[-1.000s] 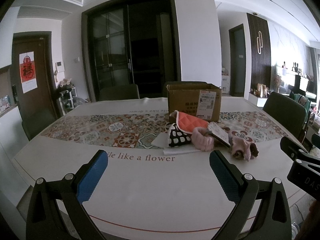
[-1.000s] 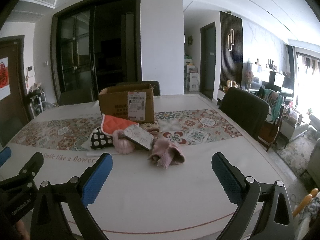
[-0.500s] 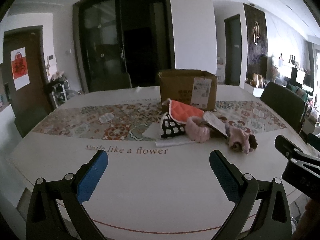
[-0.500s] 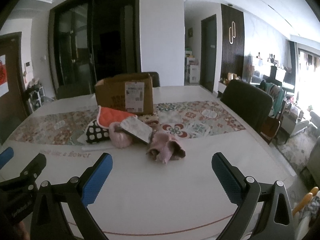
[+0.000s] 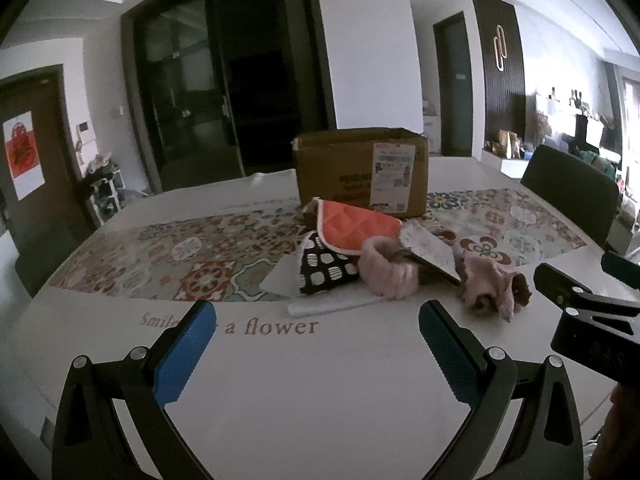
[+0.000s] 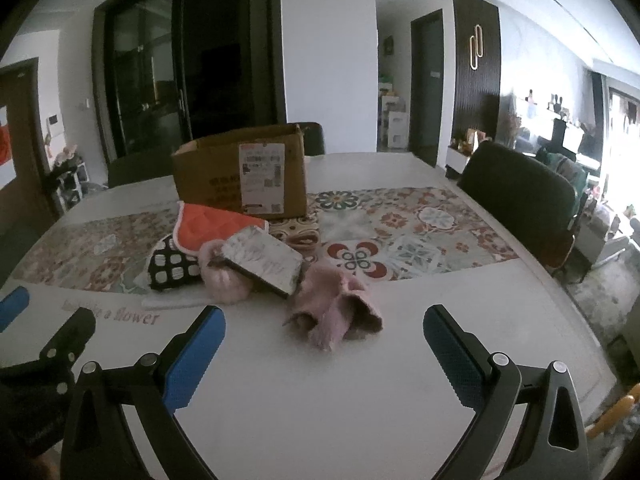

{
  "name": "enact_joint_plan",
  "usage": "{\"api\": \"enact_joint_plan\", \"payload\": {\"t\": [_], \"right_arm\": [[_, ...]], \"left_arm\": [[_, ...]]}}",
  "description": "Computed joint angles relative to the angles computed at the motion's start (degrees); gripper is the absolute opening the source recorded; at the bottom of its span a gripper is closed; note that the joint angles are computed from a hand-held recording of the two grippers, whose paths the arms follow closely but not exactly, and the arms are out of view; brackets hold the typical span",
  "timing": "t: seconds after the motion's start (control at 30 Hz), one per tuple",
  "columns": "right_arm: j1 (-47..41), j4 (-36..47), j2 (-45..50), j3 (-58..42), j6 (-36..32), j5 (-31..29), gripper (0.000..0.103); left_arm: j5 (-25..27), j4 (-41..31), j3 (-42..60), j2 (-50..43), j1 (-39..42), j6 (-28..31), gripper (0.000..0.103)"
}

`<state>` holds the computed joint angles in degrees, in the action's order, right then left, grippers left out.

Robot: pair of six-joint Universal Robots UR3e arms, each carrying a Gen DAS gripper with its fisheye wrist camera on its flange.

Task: Organize soft objects
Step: 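Move the right tool to the pink towel while the left tool approaches the pink fuzzy ring, then grasp the pink towel with the right tool while the left tool grasps the pink fuzzy ring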

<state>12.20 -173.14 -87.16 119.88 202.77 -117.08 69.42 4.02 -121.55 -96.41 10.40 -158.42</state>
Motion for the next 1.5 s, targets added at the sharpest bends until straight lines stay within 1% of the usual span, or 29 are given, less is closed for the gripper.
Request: {"api": "enact_joint_plan", "payload": {"t": [0.27, 0.4, 0.47, 0.57, 0.77, 0.83, 1.03, 1.1, 1.17, 1.2, 1.27, 1.3, 1.43, 1.5], "right_arm": [[-7.1, -0.8, 6.7, -3.7, -2.9, 6.3, 0.101], [-9.6, 0.3, 10.3, -6.4, -4.2, 8.8, 0.101], [-11.2, 1.7, 12.3, -8.1, -5.1, 11.0, 0.094], [-12.5, 3.1, 14.7, -9.9, -5.9, 13.0, 0.093], [-14.3, 5.7, 18.4, -13.3, -7.4, 16.7, 0.086], [-14.3, 6.5, 19.6, -14.6, -8.0, 16.6, 0.086], [-14.6, 8.4, 22.7, -18.3, -8.9, 17.2, 0.078], [-14.7, 8.9, 23.4, -19.0, -8.5, 17.1, 0.076], [-15.0, 9.5, 24.0, -19.6, -8.3, 17.5, 0.069], [-15.2, 9.7, 24.2, -19.7, -8.3, 17.9, 0.068], [-15.3, 10.4, 24.7, -20.3, -8.2, 17.8, 0.061], [-15.4, 10.7, 24.9, -20.6, -8.3, 17.6, 0.059], [-16.1, 10.2, 24.6, -20.2, -8.5, 18.5, 0.043], [-16.6, 9.5, 24.4, -19.8, -8.5, 19.3, 0.039]], "left_arm": [[5.2, -3.3, 13.1, -12.3, -6.7, -1.2, 0.103], [6.9, -7.6, 21.0, -18.7, -9.2, -2.2, 0.103], [7.9, -10.2, 25.0, -21.8, -10.3, -2.2, 0.103], [8.1, -13.0, 28.8, -24.9, -11.1, -1.8, 0.103], [8.9, -18.3, 35.8, -30.2, -12.4, -1.7, 0.103], [8.7, -19.1, 37.5, -31.6, -12.7, -1.7, 0.103], [8.6, -20.4, 42.2, -34.9, -13.3, -0.7, 0.103], [8.6, -22.1, 44.6, -36.3, -13.7, -0.6, 0.103], [8.6, -24.0, 47.2, -37.8, -14.0, -0.5, 0.103], [8.8, -24.4, 47.9, -38.3, -14.3, -0.4, 0.103], [9.3, -25.0, 49.6, -39.6, -14.8, -0.2, 0.103], [9.3, -25.3, 50.5, -40.1, -15.1, -0.1, 0.103], [9.1, -26.0, 53.8, -42.1, -16.1, -0.3, 0.103], [9.4, -26.1, 56.1, -43.6, -16.8, -0.8, 0.101]]}}
